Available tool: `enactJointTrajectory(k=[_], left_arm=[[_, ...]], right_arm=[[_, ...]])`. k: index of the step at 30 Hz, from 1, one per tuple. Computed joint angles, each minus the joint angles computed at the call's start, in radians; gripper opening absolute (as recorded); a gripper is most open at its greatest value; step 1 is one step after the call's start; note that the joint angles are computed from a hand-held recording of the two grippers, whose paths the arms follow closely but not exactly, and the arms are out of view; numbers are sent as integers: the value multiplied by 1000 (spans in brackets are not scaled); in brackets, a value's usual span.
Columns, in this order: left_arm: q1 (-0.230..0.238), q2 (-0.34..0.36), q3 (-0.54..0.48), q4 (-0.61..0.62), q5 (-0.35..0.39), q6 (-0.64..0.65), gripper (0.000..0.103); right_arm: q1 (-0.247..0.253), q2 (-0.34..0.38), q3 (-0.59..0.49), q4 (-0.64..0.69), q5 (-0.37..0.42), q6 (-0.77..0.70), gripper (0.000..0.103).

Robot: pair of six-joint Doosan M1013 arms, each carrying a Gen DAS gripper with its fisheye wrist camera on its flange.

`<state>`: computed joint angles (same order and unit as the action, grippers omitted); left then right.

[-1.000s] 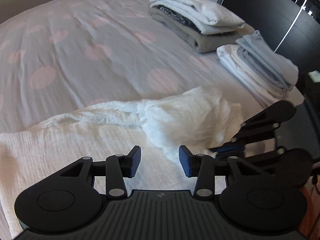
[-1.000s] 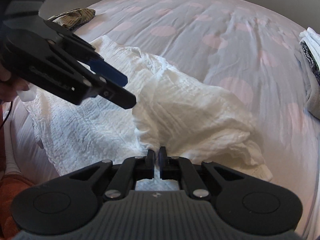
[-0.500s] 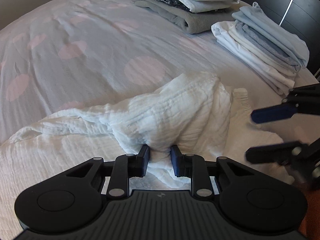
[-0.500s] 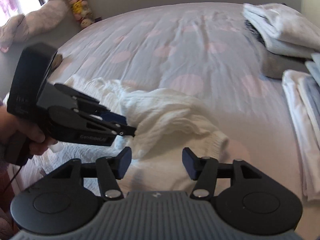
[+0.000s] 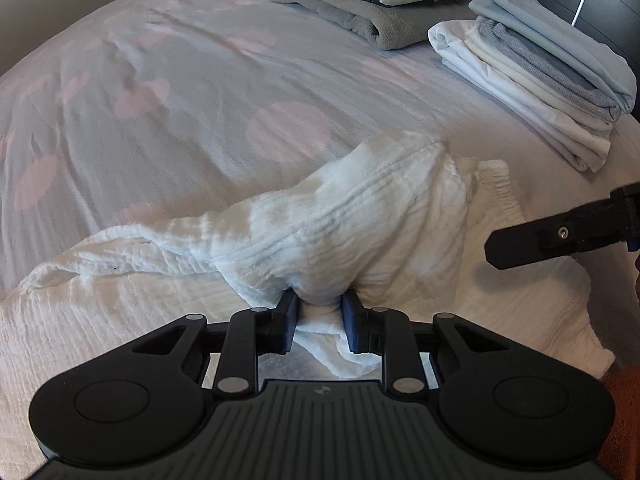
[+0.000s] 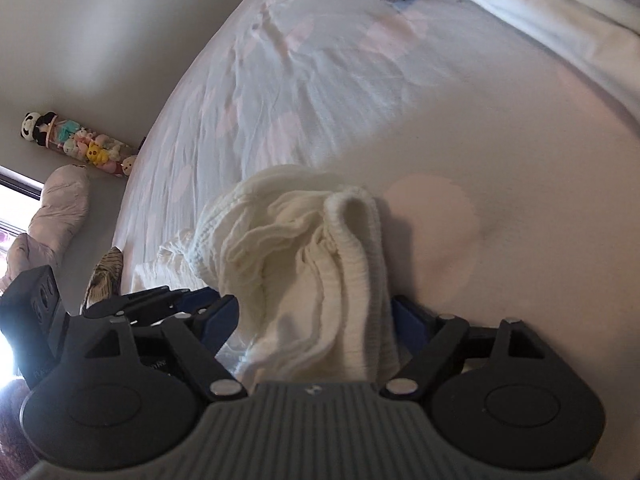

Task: Fold clothes

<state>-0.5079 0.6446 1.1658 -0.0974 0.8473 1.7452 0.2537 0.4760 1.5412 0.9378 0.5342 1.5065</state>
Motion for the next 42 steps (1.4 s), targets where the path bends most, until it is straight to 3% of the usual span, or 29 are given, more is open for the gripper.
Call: enactJointTrajectory(k=[3, 8, 11, 12, 14, 16, 24, 29, 36, 42], left_arm=[[-2, 1, 0, 5, -3, -12, 22], [3, 3, -5, -11, 3, -10, 22], [6, 3, -4, -24, 1, -3, 22], [7, 3, -5, -26, 2, 0, 22], [8, 4, -6, -30, 3, 4, 22], [7, 4, -8, -28, 7, 2, 22], [36, -33, 25, -126, -23, 105, 23], [61, -83, 63, -94, -28, 171, 31], [126, -152, 130, 2, -55, 139, 31], [189, -186, 181, 74, -129, 27, 31]], right_arm=[[-2, 22, -27, 69, 24, -53, 93], [21, 40, -70, -103, 18, 42, 91], [27, 45, -82, -187, 8, 116, 58], [25, 45, -80, -190, 5, 132, 43], [19, 46, -73, -138, 6, 101, 39], [21, 45, -72, -136, 3, 95, 25], [32, 23, -87, -179, 10, 127, 22], [48, 13, -125, -241, 44, 191, 22], [86, 12, -206, -359, 94, 310, 21], [159, 39, -328, -609, 177, 473, 21]])
